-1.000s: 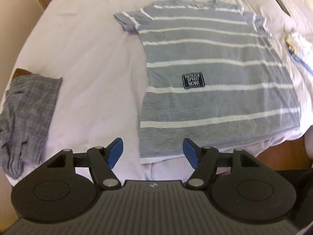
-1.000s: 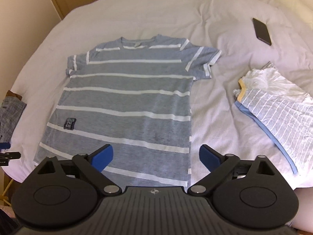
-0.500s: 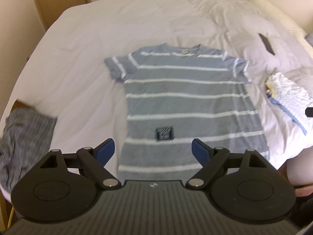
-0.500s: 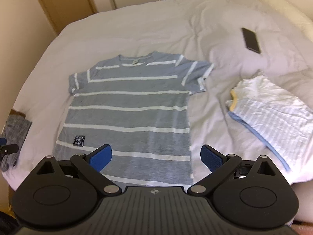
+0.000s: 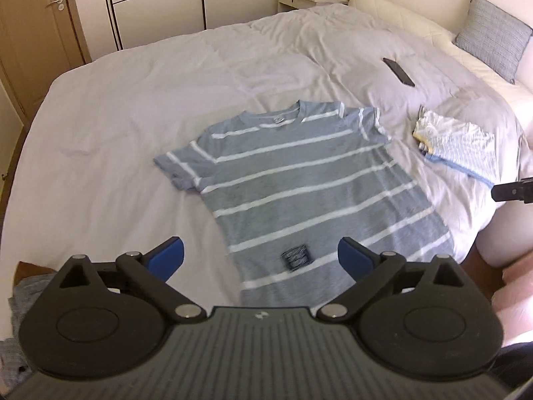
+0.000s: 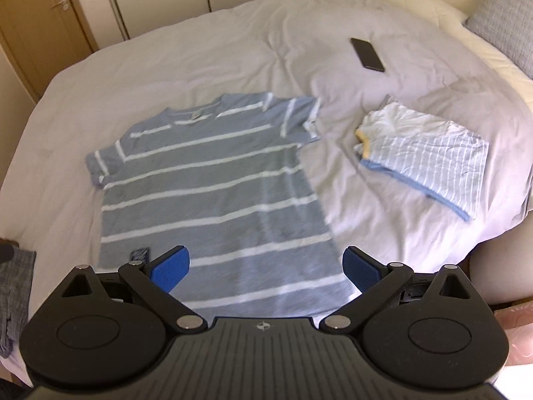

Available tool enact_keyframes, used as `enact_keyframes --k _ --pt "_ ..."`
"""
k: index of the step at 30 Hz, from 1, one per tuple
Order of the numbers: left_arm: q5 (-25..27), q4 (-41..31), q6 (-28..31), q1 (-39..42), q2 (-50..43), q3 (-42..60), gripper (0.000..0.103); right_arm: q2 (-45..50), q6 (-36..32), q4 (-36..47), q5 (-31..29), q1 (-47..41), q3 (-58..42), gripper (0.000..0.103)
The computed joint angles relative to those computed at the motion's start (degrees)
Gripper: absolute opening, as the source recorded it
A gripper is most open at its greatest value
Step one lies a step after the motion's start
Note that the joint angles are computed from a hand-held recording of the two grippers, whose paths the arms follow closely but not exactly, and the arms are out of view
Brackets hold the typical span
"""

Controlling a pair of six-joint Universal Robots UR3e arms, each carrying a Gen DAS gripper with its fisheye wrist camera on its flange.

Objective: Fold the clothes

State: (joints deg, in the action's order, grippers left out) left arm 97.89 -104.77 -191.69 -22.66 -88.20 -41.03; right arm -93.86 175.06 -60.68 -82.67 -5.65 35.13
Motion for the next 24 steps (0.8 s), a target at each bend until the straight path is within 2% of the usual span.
enact_keyframes --k 5,10,13,18,24 --pt "-7.2 -2.43 8.93 11.78 13.71 -12.28 0.097 -0.26 15.0 -2.32 -6.4 15.21 3.15 0.101" --pt "-14.8 -8.34 19.27 24.19 21.92 -16.22 0.099 4.13 24.34 -0.14 -12.06 28.4 -0.55 0.101" --pt "-17.4 -8.79 22.69 28.49 24.09 -18.27 0.1 8.45 26.99 2.36 -14.51 33.51 -6.61 0.101" --pt "-18.96 -7.8 25.15 29.55 23.6 -18.67 0.101 15.34 29.11 8.04 -16.77 38.14 -17.97 0.101" --pt "-19.03 -6.89 25.31 27.84 23.01 -19.49 0.101 15.85 30.01 9.73 -16.96 38.42 -19.03 0.101"
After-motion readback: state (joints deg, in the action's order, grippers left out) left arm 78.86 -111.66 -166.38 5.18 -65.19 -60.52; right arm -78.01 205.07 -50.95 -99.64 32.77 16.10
